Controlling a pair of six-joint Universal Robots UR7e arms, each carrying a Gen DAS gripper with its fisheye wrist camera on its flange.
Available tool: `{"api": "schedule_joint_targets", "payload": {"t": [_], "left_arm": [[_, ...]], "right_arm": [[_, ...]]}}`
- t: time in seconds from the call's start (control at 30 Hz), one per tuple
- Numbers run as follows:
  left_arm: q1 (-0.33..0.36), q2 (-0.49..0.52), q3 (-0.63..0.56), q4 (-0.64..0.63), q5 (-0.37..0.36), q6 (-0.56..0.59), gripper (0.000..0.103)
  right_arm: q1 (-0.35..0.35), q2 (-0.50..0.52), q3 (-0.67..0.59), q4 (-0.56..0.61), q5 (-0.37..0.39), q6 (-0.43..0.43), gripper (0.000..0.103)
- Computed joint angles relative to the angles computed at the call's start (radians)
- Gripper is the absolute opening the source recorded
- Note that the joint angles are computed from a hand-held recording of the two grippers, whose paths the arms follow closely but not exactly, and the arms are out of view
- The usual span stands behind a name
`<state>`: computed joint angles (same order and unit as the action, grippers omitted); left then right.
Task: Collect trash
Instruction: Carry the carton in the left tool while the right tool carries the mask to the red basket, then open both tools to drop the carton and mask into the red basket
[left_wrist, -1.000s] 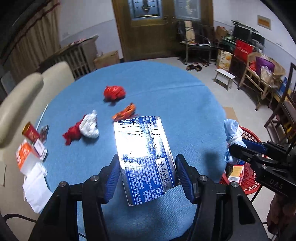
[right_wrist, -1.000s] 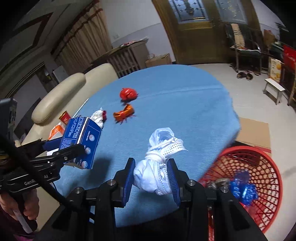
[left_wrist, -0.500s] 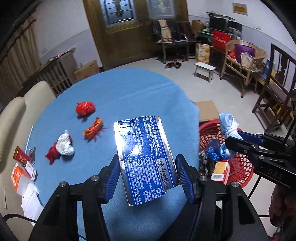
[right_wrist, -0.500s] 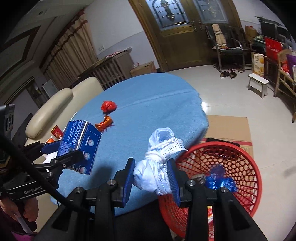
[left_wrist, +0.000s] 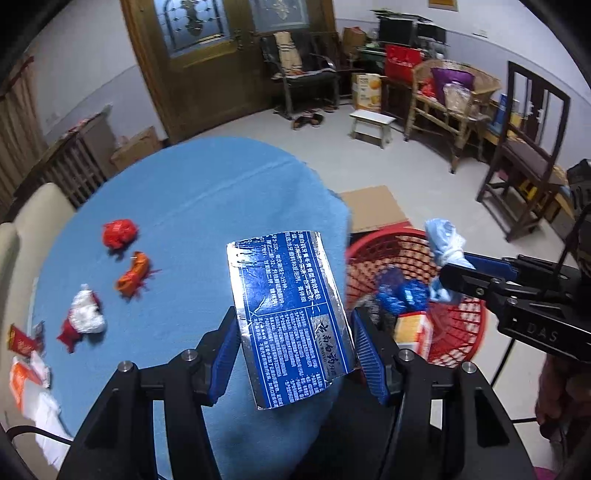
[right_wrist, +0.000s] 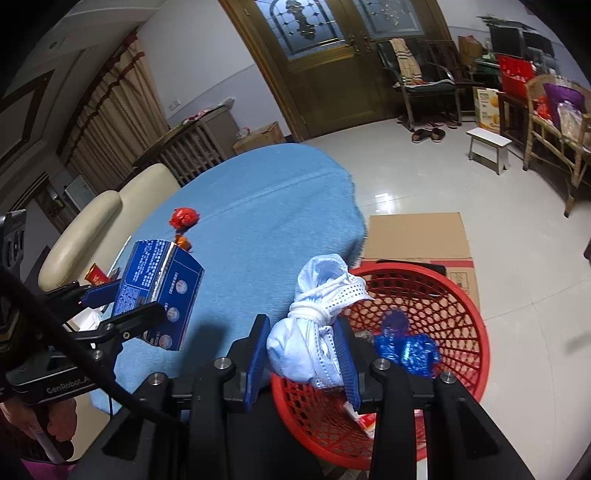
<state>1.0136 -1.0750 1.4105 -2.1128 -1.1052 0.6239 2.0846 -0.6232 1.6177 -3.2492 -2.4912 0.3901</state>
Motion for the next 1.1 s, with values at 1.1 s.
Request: {"api": "schedule_joint_targets", "payload": {"t": [1.1], "left_arm": [[0.011,0.039,-0.06,0.176,-0.218,-0.029,0.062]], "right_arm": [[-0.011,-0.086,0.137,-0.025,-0.052,0.133,0.039]]}}
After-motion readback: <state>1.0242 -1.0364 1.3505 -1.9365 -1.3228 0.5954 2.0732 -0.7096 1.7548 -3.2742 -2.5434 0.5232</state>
